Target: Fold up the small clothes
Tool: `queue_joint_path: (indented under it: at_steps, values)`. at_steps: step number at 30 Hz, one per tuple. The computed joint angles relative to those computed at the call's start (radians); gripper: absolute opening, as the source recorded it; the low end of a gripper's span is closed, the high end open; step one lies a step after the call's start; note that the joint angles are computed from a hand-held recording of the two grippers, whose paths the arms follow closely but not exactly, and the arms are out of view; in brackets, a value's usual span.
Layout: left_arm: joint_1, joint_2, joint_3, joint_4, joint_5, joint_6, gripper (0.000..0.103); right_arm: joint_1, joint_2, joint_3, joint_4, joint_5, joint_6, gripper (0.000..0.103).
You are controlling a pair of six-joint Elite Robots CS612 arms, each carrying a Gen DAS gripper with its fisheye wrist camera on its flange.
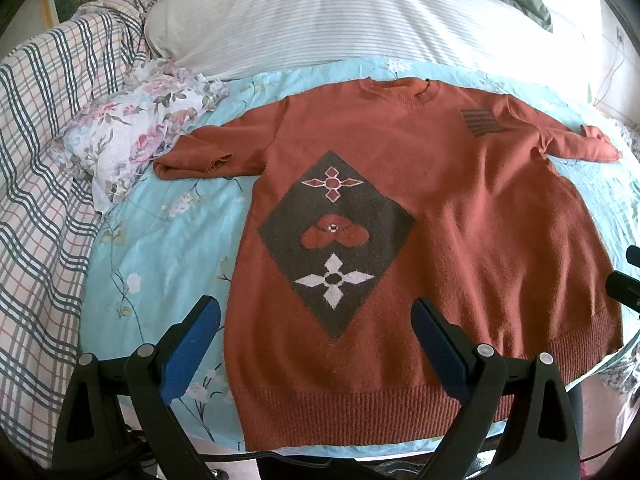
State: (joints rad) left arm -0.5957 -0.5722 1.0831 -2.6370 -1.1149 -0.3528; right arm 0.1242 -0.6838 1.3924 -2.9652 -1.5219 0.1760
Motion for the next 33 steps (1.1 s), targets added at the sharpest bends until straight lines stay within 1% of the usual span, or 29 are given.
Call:
queue_joint_path:
  at_steps: [2, 4, 7, 11, 14, 15, 18, 19, 20, 22, 23, 25, 26, 28, 29, 30, 31, 32, 33]
  values:
    - [0.0, 0.0, -0.008, 0.031, -0.003, -0.001, 0.097, 0.0, -0.001, 0.0, 0.002, 0.002, -0.001, 0.103]
    - [0.001, 0.0, -0.009, 0.037, -0.011, -0.001, 0.097, 0.002, 0.0, -0.001, 0.0, -0.002, 0.005, 0.103]
    - [0.003, 0.001, -0.008, 0.021, -0.023, -0.003, 0.097, -0.003, 0.001, 0.001, 0.007, 0.005, 0.007, 0.103]
    - [0.005, 0.006, -0.012, 0.009, -0.031, -0.005, 0.097, -0.01, 0.003, 0.001, 0.016, 0.025, 0.037, 0.103]
    - [0.009, 0.013, -0.024, 0.021, -0.05, -0.005, 0.097, -0.021, -0.001, 0.004, 0.03, 0.037, 0.054, 0.103]
    - [0.012, 0.016, -0.028, 0.015, -0.072, -0.002, 0.097, -0.027, -0.001, 0.005, 0.023, 0.068, 0.075, 0.103]
    - [0.017, 0.027, -0.036, -0.025, -0.111, 0.003, 0.097, -0.041, 0.004, 0.011, -0.024, 0.081, 0.107, 0.103]
    - [0.017, 0.032, -0.04, -0.037, -0.109, 0.006, 0.097, -0.048, 0.012, 0.015, -0.077, 0.088, 0.117, 0.103]
    - [0.018, 0.039, -0.052, -0.032, -0.116, 0.009, 0.097, -0.06, 0.021, 0.013, -0.121, 0.124, 0.15, 0.103]
    - [0.02, 0.047, -0.067, -0.034, -0.138, 0.008, 0.097, -0.08, 0.023, 0.016, -0.136, 0.119, 0.178, 0.103]
    - [0.021, 0.051, -0.076, -0.025, -0.139, 0.009, 0.097, -0.085, 0.02, 0.017, -0.123, 0.1, 0.176, 0.103]
    - [0.023, 0.061, -0.096, -0.022, -0.157, 0.001, 0.097, -0.111, 0.022, 0.017, -0.131, 0.073, 0.21, 0.103]
    - [0.023, 0.067, -0.109, -0.009, -0.158, -0.001, 0.097, -0.12, 0.021, 0.016, -0.119, 0.061, 0.22, 0.103]
    - [0.023, 0.08, -0.136, 0.017, -0.161, -0.006, 0.097, -0.144, 0.029, 0.007, -0.138, 0.026, 0.24, 0.103]
    - [0.023, 0.089, -0.154, 0.032, -0.164, -0.001, 0.097, -0.152, 0.029, 0.002, -0.126, 0.0, 0.233, 0.102]
    - [0.022, 0.095, -0.165, 0.045, -0.166, 0.002, 0.097, -0.168, 0.037, -0.012, -0.127, -0.026, 0.231, 0.102]
    - [0.021, 0.104, -0.183, 0.062, -0.164, 0.007, 0.097, -0.179, 0.042, -0.024, -0.113, -0.042, 0.238, 0.101]
    - [0.02, 0.114, -0.203, 0.083, -0.163, 0.012, 0.097, -0.197, 0.049, -0.042, -0.098, -0.045, 0.254, 0.1]
    - [0.021, 0.123, -0.22, 0.103, -0.17, 0.016, 0.097, -0.208, 0.054, -0.049, -0.104, -0.043, 0.261, 0.098]
